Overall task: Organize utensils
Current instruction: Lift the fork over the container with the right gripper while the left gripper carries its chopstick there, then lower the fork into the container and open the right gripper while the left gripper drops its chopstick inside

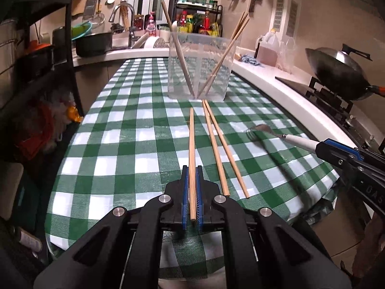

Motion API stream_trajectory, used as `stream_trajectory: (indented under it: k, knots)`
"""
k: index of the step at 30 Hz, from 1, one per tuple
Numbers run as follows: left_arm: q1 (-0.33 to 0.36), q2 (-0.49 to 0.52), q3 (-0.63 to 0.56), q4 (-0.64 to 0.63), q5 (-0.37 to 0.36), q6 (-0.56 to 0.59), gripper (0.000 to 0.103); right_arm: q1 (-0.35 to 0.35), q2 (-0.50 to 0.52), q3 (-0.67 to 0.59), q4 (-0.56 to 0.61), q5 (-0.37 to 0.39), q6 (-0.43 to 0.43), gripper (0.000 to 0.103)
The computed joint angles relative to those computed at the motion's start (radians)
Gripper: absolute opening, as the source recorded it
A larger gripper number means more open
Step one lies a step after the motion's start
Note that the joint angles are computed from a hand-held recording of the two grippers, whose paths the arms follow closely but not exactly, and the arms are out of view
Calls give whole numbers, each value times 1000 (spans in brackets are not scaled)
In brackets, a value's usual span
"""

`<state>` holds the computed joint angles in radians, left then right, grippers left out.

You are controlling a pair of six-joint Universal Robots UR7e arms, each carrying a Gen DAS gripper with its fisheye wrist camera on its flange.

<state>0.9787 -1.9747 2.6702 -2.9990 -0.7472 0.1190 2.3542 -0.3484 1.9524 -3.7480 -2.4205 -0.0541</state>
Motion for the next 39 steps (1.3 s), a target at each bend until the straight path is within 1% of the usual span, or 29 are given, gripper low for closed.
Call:
stream_trajectory:
  k: [5, 11, 14, 18, 24, 28, 29, 33, 39]
  knots:
    - [-40, -55, 2, 30, 22, -3, 6, 9, -10, 1, -7, -1, -21, 17]
    - [-120, -126, 7, 55, 74, 15, 6, 23, -36, -7, -21, 7, -64, 17]
    - [-143, -139, 0, 49, 89, 35, 6, 28, -46, -18, -21, 13, -83, 17]
    - [-158, -132, -31, 35, 87, 61, 6, 28, -62, -36, -6, 35, -99, 16]
    - [-161, -125, -100, 40, 52, 113, 6, 21, -90, -70, 52, 79, -93, 16]
    - [-139, -96, -166, 54, 5, 128, 6, 16, -103, -93, 87, 107, -86, 15]
    - [-131, -87, -184, 67, -9, 128, 6, 14, -106, -98, 96, 112, -86, 15]
    - [-118, -61, -241, 132, -26, 119, 6, 10, -110, -126, 137, 121, -90, 14]
    - [-86, -9, -354, 270, -67, 73, 6, 3, -118, -168, 179, 153, -108, 13]
